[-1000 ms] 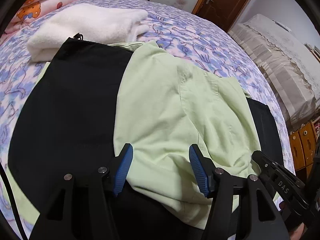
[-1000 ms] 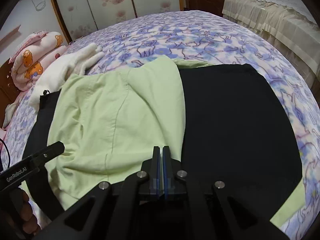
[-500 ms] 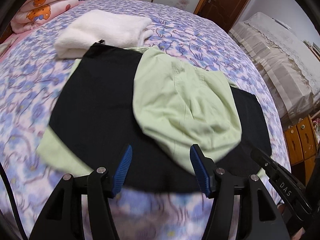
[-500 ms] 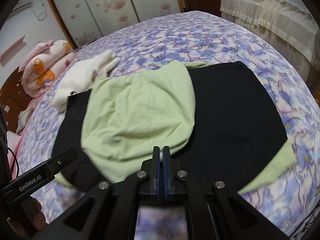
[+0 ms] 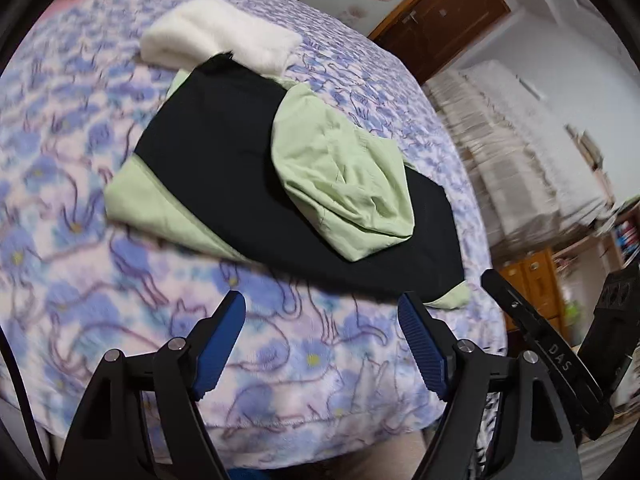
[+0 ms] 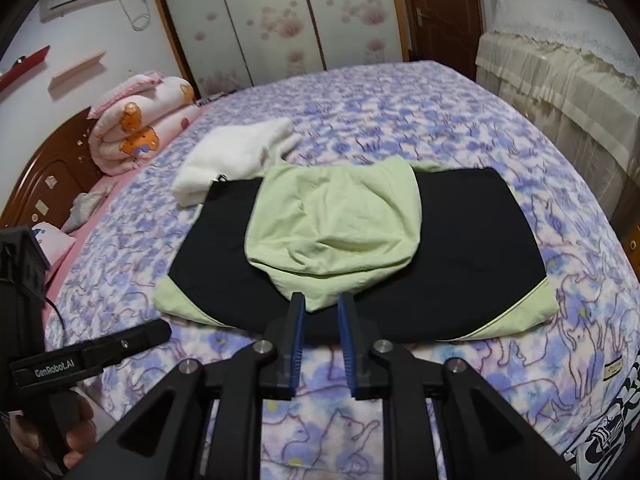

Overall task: Fold large clothes
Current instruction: 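Grasp the bundle edge and fold it over in half with both grippers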

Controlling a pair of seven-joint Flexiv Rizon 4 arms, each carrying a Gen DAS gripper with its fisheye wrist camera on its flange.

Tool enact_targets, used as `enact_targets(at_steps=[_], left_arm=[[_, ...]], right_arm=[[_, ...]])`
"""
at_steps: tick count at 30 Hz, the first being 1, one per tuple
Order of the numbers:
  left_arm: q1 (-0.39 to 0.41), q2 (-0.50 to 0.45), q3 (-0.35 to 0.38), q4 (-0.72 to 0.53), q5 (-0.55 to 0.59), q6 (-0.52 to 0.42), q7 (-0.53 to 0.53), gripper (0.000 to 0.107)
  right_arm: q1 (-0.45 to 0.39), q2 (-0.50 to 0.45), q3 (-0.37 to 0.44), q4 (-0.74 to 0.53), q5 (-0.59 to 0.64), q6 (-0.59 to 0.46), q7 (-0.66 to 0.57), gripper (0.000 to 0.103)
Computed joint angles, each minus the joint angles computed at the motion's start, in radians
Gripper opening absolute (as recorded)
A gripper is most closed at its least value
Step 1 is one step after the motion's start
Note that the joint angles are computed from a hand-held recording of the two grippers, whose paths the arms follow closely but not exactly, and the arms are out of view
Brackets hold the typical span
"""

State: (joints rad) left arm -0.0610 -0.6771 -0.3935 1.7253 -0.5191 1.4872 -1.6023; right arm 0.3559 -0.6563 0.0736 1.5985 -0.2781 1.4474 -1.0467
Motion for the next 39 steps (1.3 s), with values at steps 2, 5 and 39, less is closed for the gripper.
enact_targets(at_steps=[2, 5, 39], left_arm=[[0.058, -0.017, -0.079, 0.039, -0.024, 0.057, 0.021, 0.077], [0.163, -0.083, -0.217, 0.079, -0.012, 0.16, 0.034, 0.077], [-0.196, -0.438, 0.373, -0.565, 0.161, 0.222, -0.211, 0.007]], right_arm=[[0.036, 0.007, -0.045, 0.027, -0.011, 0.049, 0.012, 0.017], [0.075, 0.003, -0.095, 0.051, -0.035, 0.102, 0.026, 0.017], [0.033, -0.692, 0.004, -1.0, 0.115, -0.448, -0.189, 0.016]])
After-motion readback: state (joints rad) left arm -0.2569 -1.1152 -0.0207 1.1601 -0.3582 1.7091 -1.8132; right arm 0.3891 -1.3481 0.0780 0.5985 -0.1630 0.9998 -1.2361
